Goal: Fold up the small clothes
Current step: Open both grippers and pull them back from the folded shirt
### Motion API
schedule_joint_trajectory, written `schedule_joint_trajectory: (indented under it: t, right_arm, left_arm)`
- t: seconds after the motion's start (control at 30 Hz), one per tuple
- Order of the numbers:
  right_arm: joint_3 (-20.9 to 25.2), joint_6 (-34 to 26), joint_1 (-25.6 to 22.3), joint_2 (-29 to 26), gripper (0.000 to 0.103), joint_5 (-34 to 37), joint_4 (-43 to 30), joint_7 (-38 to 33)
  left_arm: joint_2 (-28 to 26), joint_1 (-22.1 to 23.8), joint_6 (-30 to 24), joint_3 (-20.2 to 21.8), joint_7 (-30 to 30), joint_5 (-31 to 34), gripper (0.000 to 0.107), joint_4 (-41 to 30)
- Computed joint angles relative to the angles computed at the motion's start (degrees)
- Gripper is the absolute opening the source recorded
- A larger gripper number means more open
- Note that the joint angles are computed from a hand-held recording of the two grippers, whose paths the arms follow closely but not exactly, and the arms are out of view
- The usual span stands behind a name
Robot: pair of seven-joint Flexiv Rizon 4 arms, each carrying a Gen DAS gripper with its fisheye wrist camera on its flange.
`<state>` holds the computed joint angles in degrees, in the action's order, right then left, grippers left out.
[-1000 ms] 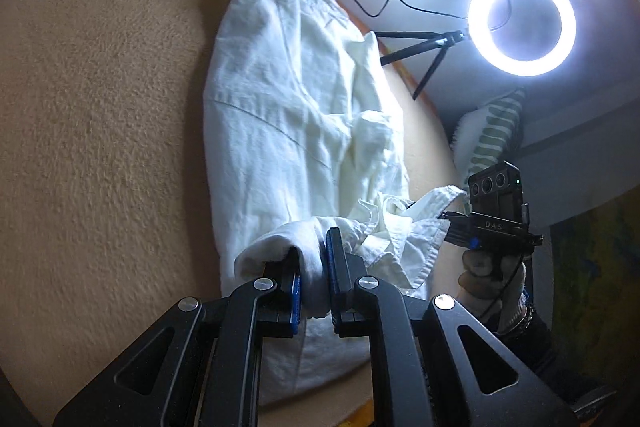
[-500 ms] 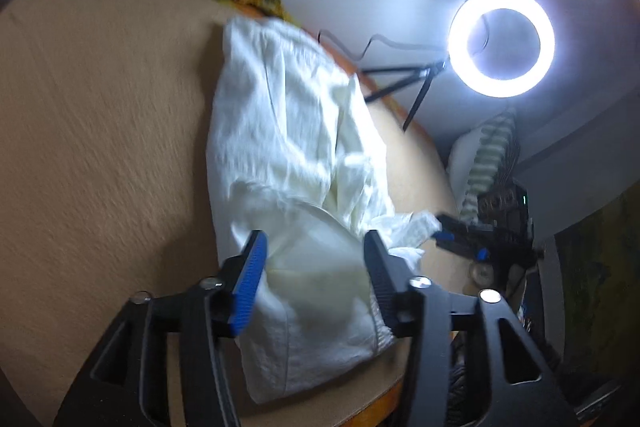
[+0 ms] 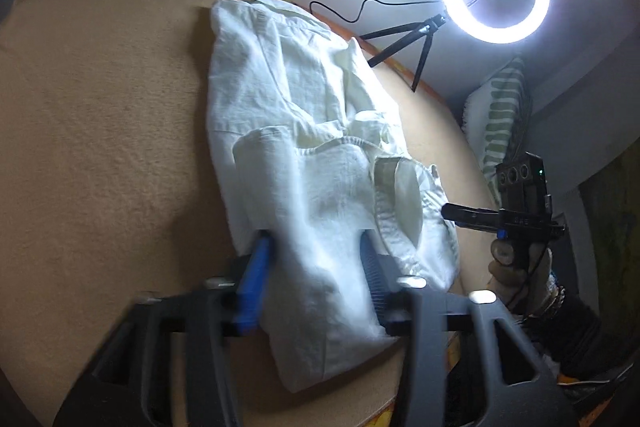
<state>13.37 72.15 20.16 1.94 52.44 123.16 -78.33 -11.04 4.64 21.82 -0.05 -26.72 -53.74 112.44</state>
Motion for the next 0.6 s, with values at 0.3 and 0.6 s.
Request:
schedule_joint_trajectory:
  t: [0.3, 0.6]
  right_arm:
    - [0.75, 1.22, 0.67, -0.97, 0.006, -21.45, 3.28, 12.96]
    - [0.33, 3.34, 2.82, 1.80, 0.019, -41.88, 4.90, 16.36]
  left_arm:
    - [-0.40, -1.35, 8.33, -0.19, 1.60, 1.01, 0.013, 1.00]
    - [6.39, -3.12, 9.66, 0.07, 10.81, -1.62, 0.013, 5.10]
